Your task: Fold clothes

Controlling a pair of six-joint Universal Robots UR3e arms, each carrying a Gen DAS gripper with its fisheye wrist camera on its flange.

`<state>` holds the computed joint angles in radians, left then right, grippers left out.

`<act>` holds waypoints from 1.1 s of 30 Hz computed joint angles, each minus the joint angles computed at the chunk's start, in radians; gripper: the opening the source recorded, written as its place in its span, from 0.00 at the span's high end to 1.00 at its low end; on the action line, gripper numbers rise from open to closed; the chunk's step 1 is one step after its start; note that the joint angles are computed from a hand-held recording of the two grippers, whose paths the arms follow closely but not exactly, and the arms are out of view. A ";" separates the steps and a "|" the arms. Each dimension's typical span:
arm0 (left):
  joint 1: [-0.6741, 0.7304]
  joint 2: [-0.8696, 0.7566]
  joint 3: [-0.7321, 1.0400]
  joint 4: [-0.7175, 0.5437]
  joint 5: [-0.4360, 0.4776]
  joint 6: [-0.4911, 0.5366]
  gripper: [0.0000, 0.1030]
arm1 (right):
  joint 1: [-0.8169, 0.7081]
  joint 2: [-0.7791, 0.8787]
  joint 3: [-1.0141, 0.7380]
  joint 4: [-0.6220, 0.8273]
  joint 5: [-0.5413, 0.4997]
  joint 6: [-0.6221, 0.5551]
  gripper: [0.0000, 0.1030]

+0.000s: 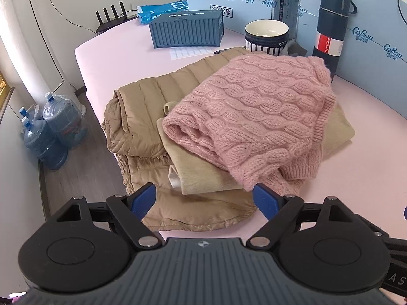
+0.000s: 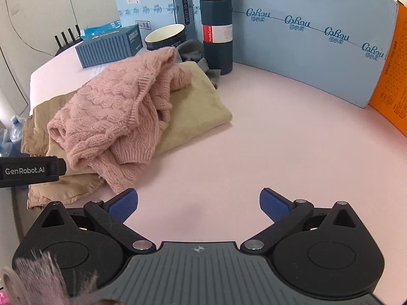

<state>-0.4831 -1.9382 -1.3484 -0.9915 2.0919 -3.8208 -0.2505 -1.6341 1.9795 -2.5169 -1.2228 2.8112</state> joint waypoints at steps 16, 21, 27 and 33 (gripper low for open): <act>-0.128 -0.120 0.259 -0.161 0.109 -0.120 0.20 | -0.067 -0.276 0.083 0.124 -0.027 -0.048 0.00; -0.154 -0.144 0.293 -0.194 0.125 -0.155 0.20 | -0.083 -0.276 0.093 0.164 -0.019 -0.119 0.00; -0.166 -0.154 0.317 -0.235 0.141 -0.198 0.20 | -0.074 -0.257 0.110 0.140 -0.052 -0.152 0.00; -0.161 -0.138 0.319 -0.288 0.154 -0.247 0.20 | -0.012 -0.192 0.095 0.086 -0.132 -0.134 0.00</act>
<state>-0.6440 -2.0762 -1.0297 -1.2792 2.2462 -4.0674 -0.2627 -1.8258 2.0747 -2.4312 -1.3545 2.6775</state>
